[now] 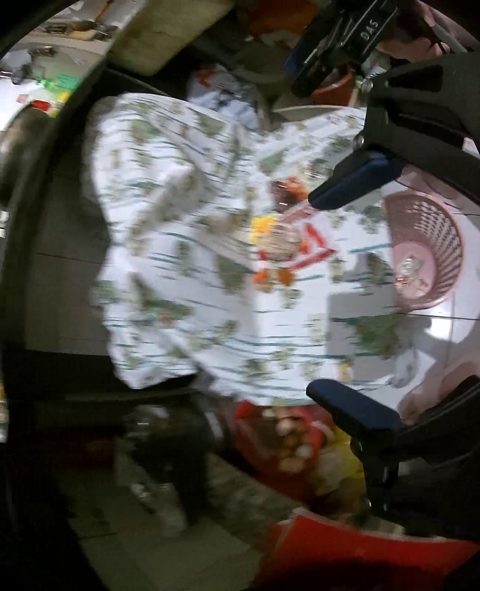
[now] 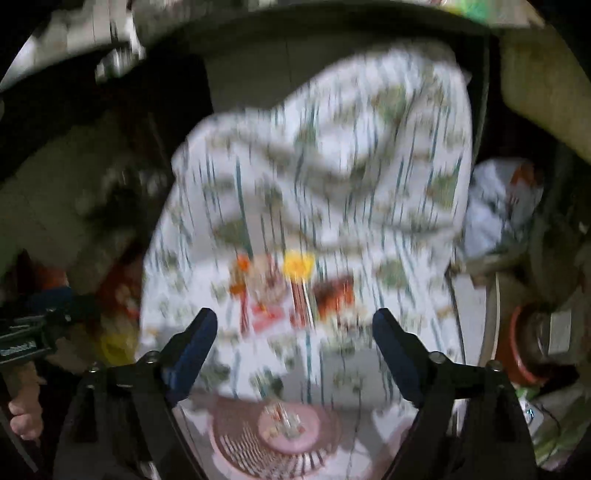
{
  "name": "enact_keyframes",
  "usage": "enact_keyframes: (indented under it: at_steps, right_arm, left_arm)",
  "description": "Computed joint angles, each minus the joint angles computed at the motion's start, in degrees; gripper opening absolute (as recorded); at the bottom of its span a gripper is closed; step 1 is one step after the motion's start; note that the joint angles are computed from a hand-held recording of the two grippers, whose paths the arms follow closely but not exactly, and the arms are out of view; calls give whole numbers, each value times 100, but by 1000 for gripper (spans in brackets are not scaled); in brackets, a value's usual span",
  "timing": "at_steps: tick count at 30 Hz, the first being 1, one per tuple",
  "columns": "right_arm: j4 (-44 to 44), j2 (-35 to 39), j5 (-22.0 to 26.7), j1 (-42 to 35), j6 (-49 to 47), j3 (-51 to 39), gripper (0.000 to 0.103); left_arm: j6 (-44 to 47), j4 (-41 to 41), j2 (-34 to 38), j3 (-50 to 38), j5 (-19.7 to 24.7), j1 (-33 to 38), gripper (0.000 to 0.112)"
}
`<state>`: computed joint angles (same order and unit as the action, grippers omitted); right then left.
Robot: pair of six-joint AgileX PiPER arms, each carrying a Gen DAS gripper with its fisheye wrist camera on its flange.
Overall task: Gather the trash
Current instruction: 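Move both tools back over the trash on the cloth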
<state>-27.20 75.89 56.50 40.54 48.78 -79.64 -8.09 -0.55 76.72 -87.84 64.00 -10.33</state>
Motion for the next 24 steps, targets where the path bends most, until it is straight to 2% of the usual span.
enact_keyframes:
  at_steps: [5,7,8,11,13,15,17,18,20,24]
  right_arm:
    - [226,271,76,-479,-783,-1147,91]
    - [143,526,32,-633,-1036,-1612,103]
    - [122,648,-69,-714,-1129,-1732,103]
    - [111,1092,215,-829,-1391,-2086,103]
    - [-38,1086,-85,-869,-1327,-1752,103]
    - [-617,998,-394,-784,-790,-1199,103]
    - [-956,1000,-597,-778,-328,-773,103]
    - [-798,1108,-565,-844,-388,-764,103]
    - [-281,1238,-619,-1026,-921,-828,103]
    - [-405,1469,-826,-1079,-876,-901,103]
  left_arm:
    - [278,24,545,-1318,116,113,98]
    - [318,-13,728,-1566,87,180,99]
    - [423,-147,752,-1549,44,274,102]
    - [483,-152,786,-1084,-331,402,102]
    - [445,-105,950,-877,-372,457,102]
    - [544,-263,1203,-922,-249,575,102]
    - [473,-104,1358,-918,-386,549,102]
    - [464,-12,1427,-943,-413,526,102]
    - [728,-386,1631,-1099,-353,662,102]
    - [494,-329,2056,-1464,-177,693,102]
